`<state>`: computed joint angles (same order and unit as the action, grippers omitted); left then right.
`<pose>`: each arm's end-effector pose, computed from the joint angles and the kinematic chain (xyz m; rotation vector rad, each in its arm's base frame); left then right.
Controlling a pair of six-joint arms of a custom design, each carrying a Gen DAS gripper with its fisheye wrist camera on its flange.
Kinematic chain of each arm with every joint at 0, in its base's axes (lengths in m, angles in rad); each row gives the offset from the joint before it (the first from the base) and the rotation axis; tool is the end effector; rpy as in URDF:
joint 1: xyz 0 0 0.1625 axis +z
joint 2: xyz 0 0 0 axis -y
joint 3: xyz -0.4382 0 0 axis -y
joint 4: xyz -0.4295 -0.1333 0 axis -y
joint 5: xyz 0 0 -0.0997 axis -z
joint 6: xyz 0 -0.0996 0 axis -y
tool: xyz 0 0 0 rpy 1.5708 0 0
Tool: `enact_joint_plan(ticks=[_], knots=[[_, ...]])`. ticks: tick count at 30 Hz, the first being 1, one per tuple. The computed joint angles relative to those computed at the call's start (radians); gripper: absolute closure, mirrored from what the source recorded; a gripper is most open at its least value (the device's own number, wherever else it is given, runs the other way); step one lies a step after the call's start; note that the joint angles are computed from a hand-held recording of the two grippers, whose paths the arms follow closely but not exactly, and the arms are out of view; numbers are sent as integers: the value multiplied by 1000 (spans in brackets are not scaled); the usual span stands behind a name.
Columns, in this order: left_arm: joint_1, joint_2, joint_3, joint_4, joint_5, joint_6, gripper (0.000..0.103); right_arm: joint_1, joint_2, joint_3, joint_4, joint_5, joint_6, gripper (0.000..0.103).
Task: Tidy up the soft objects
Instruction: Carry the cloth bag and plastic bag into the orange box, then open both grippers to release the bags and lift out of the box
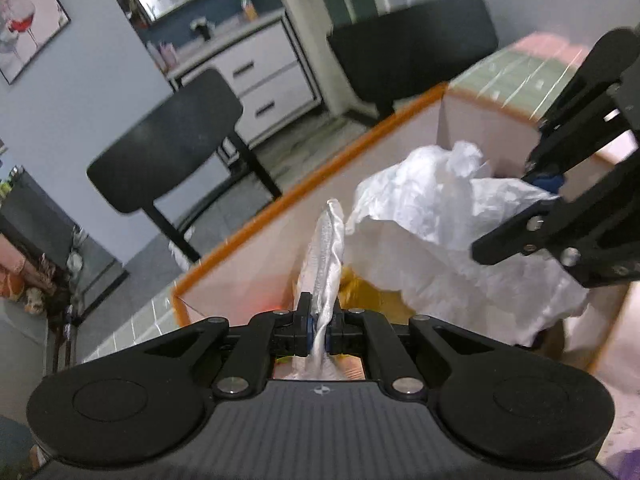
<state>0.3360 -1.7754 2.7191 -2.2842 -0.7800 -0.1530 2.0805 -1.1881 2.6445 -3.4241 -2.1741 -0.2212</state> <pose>-0.1631 -0.2732 0.1528 1.3134 1.9653 -0.4203 0.2311 -0.2561 0.1052 0.7575 -2.4234 0.6177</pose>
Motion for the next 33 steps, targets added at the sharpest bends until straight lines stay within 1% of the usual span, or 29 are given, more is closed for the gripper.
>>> enact_joint_plan(ticks=[2, 3, 5, 7, 10, 12, 13, 15, 17, 19, 20, 21, 22, 25, 26, 28, 33], knots=[[19, 46, -4, -16, 5, -17, 94, -22, 27, -4, -5, 5, -14, 92], [24, 56, -6, -18, 4, -18, 91, -31, 36, -9, 3, 6, -21, 92], [27, 79, -8, -20, 3, -13, 90, -38, 55, -22, 10, 0, -35, 92], [29, 106, -16, -14, -14, -9, 90, -40, 67, -35, 27, -3, -37, 92], [16, 112, -12, 17, -15, -35, 90, -43, 87, -52, 55, -19, -36, 91], [14, 104, -16, 46, -26, -54, 90, -34, 97, -52, 73, -33, -19, 91], [2, 95, -15, 64, -31, -69, 90, -36, 100, -54, 76, -34, -17, 91], [-6, 70, -16, 89, -36, -79, 87, -34, 103, -55, 76, -37, -16, 89], [-24, 52, -12, 106, -26, -93, 78, -29, 92, -55, 82, -37, -11, 85], [-27, 55, -4, 74, -1, -76, 54, -34, 88, -58, 67, -37, -17, 79], [-36, 40, -1, 82, 5, -83, 48, -25, 82, -52, 65, -42, -7, 77], [-44, 20, 1, 96, 4, -89, 38, -17, 75, -48, 65, -48, 1, 70], [-48, -4, -1, 108, -9, -88, 36, -7, 67, -44, 66, -58, 10, 66], [-73, -54, -8, 152, -20, -109, 36, 22, 38, -42, 96, -89, 36, 63], [-91, -80, -9, 183, -20, -122, 36, 30, 29, -41, 107, -99, 46, 62], [-116, -117, -14, 225, -27, -142, 36, 58, 5, -40, 137, -134, 71, 59], [-186, -200, -20, 328, -45, -191, 36, 117, -40, -31, 184, -239, 131, 59]])
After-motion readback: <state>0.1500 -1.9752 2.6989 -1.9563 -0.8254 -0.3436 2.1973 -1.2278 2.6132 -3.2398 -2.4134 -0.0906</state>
